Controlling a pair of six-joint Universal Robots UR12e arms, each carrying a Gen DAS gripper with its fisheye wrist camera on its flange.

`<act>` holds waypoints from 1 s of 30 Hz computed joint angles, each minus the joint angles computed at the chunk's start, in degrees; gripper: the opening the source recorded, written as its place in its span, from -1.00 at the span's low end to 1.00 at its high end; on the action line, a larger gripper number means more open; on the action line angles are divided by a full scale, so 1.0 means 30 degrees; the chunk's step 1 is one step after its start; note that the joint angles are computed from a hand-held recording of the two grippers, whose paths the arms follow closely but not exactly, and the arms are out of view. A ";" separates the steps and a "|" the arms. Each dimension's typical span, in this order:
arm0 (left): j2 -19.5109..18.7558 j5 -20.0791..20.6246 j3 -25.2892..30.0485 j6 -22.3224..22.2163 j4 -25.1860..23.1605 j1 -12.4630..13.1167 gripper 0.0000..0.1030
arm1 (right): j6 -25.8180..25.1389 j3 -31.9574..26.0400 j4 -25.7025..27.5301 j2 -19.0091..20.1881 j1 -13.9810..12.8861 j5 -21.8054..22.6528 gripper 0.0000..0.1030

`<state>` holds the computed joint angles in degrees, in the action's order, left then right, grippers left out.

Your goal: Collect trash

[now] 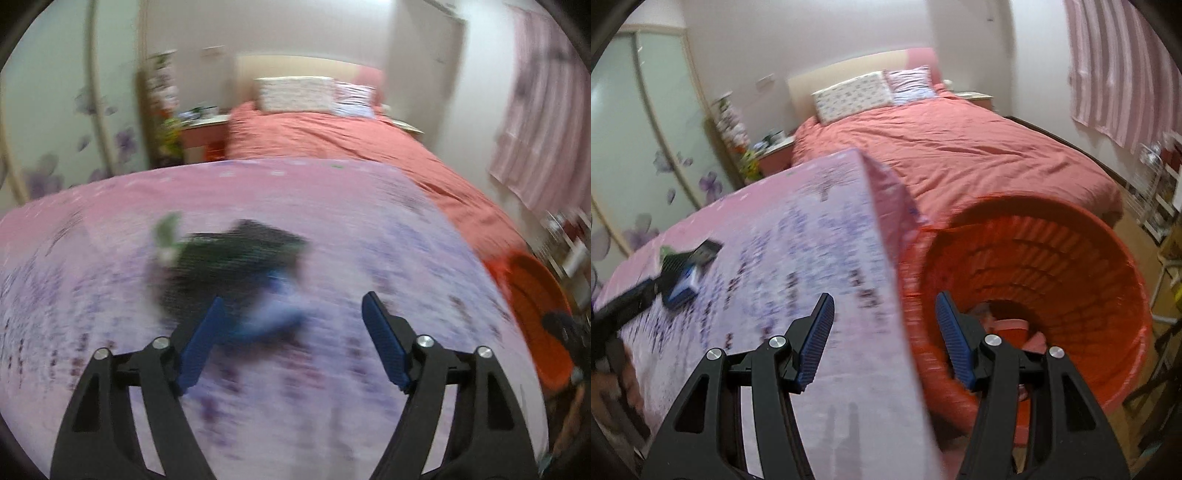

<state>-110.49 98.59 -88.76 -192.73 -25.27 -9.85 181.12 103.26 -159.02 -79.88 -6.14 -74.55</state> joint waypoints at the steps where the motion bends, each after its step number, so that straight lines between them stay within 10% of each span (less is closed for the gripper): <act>1: 0.0000 0.0022 0.0007 -0.0412 -0.0220 0.0236 0.32 | -0.0206 -0.0046 0.0059 0.0023 0.0202 -0.0013 0.12; 12: -0.0061 -0.1373 0.0030 -0.1189 -0.1248 0.1247 -0.81 | -0.1321 -0.0478 0.0652 0.0288 0.1571 -0.0145 0.12; 25: 0.2590 -0.0064 -0.3571 0.0042 -0.0324 0.2015 -0.82 | -0.2053 -0.0840 0.1393 0.0517 0.2740 0.0599 0.12; 30: 0.3057 0.0140 -0.4069 -0.0603 -0.0934 0.2842 -0.43 | -0.2263 -0.1486 0.2064 0.0943 0.3349 0.1356 0.36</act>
